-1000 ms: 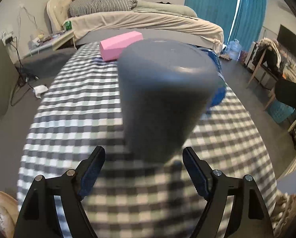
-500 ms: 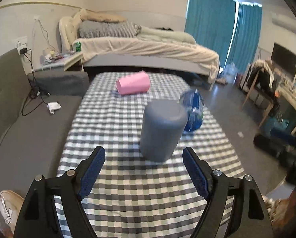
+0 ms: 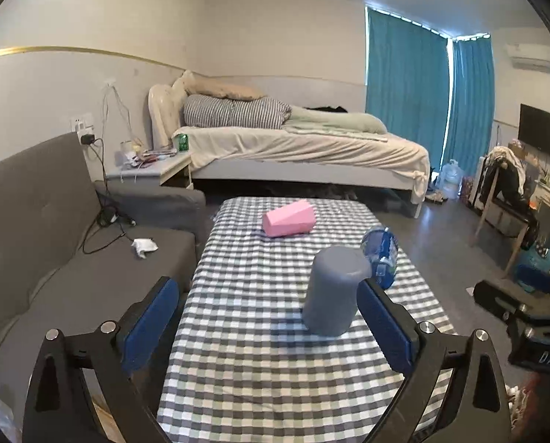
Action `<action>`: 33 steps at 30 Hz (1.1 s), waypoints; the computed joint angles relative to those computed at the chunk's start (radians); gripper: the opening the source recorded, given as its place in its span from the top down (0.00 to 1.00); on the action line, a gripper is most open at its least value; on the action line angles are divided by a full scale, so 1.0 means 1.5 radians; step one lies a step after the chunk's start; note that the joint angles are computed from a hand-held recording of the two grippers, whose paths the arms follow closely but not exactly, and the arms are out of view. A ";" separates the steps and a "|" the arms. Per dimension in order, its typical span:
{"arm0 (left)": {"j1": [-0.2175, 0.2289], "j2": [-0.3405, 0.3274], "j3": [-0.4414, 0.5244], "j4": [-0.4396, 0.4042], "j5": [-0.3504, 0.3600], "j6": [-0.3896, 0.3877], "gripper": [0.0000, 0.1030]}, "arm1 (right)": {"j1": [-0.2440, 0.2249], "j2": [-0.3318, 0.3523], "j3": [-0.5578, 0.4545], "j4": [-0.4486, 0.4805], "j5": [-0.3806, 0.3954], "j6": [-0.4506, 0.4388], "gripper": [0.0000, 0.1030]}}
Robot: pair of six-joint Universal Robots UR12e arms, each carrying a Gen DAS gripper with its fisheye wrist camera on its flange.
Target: Flip cup upside down
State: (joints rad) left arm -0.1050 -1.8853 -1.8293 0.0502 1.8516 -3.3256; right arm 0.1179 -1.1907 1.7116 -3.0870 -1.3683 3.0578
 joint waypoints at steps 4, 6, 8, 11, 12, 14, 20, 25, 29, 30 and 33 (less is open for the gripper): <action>-0.002 -0.001 -0.002 -0.008 0.006 0.007 0.03 | 0.002 0.006 -0.008 0.013 -0.005 0.012 0.00; 0.001 -0.001 -0.003 -0.014 0.001 0.004 0.03 | 0.002 0.009 -0.011 0.014 -0.004 0.022 0.00; 0.003 0.000 -0.003 -0.019 -0.003 -0.002 0.03 | 0.004 0.011 -0.013 0.008 -0.010 0.028 0.00; 0.004 0.000 -0.005 -0.021 -0.006 -0.006 0.03 | 0.005 0.014 -0.015 0.008 -0.007 0.030 0.00; 0.004 0.001 -0.006 -0.022 -0.006 -0.008 0.03 | 0.005 0.015 -0.016 0.009 -0.010 0.031 0.00; 0.007 0.000 -0.006 -0.022 -0.009 -0.011 0.03 | 0.007 0.016 -0.017 0.008 -0.016 0.030 0.00; 0.011 0.004 -0.010 -0.017 -0.017 -0.025 0.03 | 0.011 0.019 -0.016 -0.016 -0.028 0.023 0.00; 0.013 0.005 -0.010 -0.019 -0.026 -0.022 0.03 | 0.014 0.019 -0.016 -0.019 -0.034 0.010 0.00; 0.013 0.005 -0.009 -0.024 -0.031 -0.018 0.03 | 0.015 0.019 -0.016 -0.018 -0.033 0.003 0.00; 0.013 0.005 -0.008 -0.025 -0.031 -0.018 0.03 | 0.015 0.019 -0.016 -0.017 -0.034 0.003 0.00; 0.012 0.004 -0.009 -0.021 -0.032 -0.020 0.03 | 0.016 0.019 -0.016 -0.018 -0.035 0.004 0.00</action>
State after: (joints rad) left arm -0.0865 -1.8787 -1.8429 0.0185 1.8038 -3.3560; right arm 0.1414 -1.1623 1.6882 -3.1137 -1.4212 3.0636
